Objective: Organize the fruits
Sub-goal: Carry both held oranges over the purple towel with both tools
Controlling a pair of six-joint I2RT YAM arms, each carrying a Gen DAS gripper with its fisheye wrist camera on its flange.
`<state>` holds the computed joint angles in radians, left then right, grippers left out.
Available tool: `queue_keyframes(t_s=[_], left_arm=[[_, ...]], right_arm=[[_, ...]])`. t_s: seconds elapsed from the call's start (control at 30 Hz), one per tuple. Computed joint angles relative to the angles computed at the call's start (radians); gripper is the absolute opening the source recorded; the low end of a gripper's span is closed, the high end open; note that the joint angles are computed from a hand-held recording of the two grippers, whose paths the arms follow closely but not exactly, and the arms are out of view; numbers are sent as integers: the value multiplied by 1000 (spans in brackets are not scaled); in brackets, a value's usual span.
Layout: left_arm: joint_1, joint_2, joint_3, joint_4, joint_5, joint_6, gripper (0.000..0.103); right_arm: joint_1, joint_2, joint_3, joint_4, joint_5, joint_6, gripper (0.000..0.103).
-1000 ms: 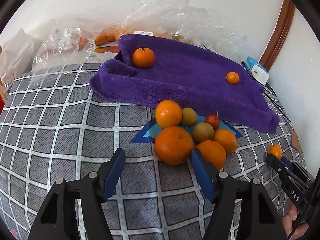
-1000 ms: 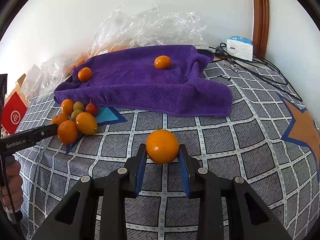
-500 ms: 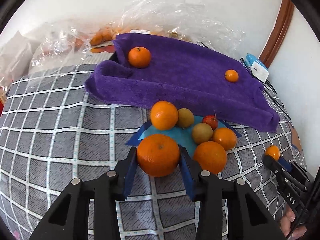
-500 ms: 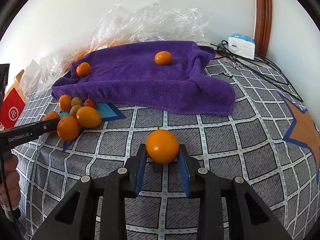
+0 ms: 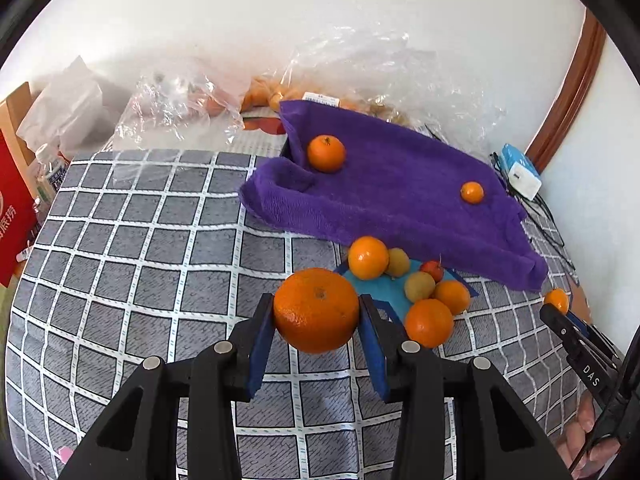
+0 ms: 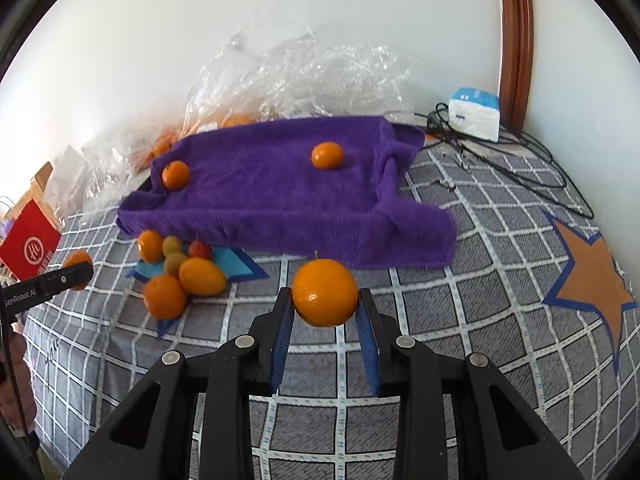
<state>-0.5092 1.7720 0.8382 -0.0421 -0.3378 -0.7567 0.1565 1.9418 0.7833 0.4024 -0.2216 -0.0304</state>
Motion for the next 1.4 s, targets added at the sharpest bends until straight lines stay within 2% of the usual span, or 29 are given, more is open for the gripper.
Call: queue_keyframes(t_s=[0.33, 0.67, 1.17, 1.4], left_arm=[[33, -42, 69, -63, 6, 39, 39], [69, -22, 166, -114, 24, 90, 39], [134, 87, 266, -104, 86, 134, 39], [173, 154, 330, -102, 106, 164, 39]], right_arm=[[7, -78, 65, -112, 34, 17, 31], [22, -76, 171, -183, 61, 39, 31], [43, 33, 330, -253, 96, 38, 31], [54, 112, 451, -298, 112, 12, 31]])
